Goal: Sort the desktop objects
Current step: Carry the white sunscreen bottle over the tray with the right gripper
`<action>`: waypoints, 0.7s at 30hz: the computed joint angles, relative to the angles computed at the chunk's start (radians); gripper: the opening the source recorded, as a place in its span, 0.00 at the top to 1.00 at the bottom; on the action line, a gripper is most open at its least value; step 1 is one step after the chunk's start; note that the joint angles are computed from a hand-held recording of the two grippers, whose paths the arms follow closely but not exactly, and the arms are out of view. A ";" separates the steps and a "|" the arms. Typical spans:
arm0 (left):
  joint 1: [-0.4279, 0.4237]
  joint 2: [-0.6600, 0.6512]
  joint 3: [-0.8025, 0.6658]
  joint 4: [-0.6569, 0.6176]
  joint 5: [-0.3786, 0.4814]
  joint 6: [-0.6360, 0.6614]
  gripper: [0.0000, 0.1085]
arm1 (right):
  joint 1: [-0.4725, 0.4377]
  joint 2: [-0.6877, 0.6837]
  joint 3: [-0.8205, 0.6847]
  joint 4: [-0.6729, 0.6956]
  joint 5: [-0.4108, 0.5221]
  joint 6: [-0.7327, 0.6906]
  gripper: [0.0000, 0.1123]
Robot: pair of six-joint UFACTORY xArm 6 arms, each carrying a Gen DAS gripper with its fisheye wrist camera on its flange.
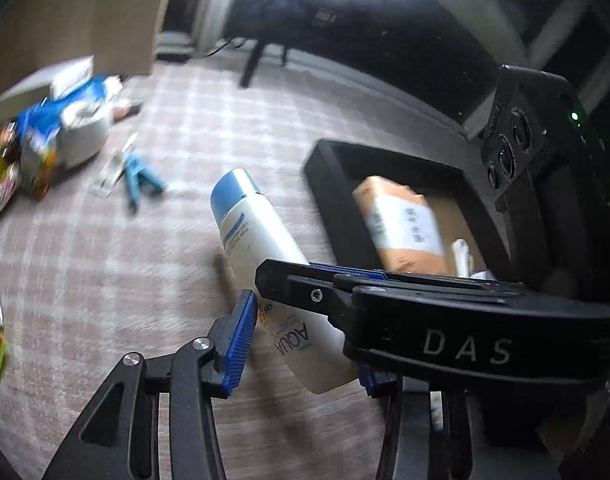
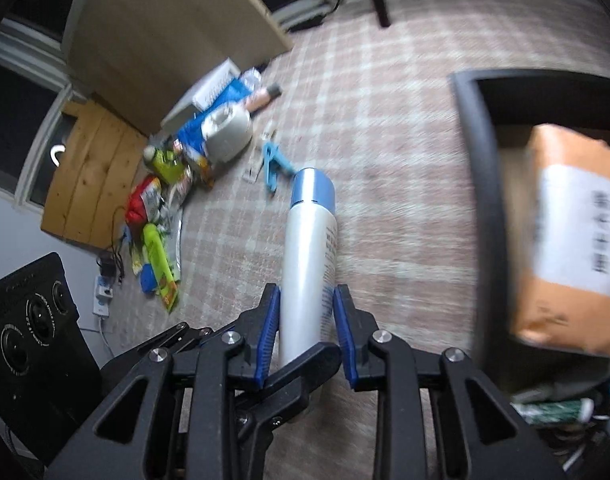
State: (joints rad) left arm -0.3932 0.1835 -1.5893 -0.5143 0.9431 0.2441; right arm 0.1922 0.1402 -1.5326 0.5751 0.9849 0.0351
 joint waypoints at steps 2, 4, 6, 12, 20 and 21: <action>-0.025 0.009 -0.034 0.000 0.007 0.004 0.62 | -0.020 -0.038 0.027 -0.006 -0.011 -0.002 0.76; -0.045 0.019 -0.062 0.000 0.011 0.011 0.62 | -0.045 -0.072 0.051 -0.012 -0.019 -0.003 0.76; -0.075 0.042 -0.107 0.000 0.022 0.012 0.62 | -0.075 -0.103 0.069 -0.020 -0.021 -0.007 0.76; -0.160 0.135 -0.251 0.016 0.067 -0.001 0.63 | -0.173 -0.192 0.158 -0.047 -0.042 0.004 0.76; -0.236 0.239 -0.415 0.037 0.128 -0.004 0.64 | -0.271 -0.269 0.236 -0.074 -0.055 0.004 0.76; -0.244 0.250 -0.432 0.039 0.132 -0.003 0.64 | -0.285 -0.277 0.242 -0.071 -0.056 0.001 0.76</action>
State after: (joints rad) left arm -0.6372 0.4335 -2.0215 -0.4753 1.0756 0.2411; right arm -0.0925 -0.1366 -1.2906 0.5036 0.9291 0.0365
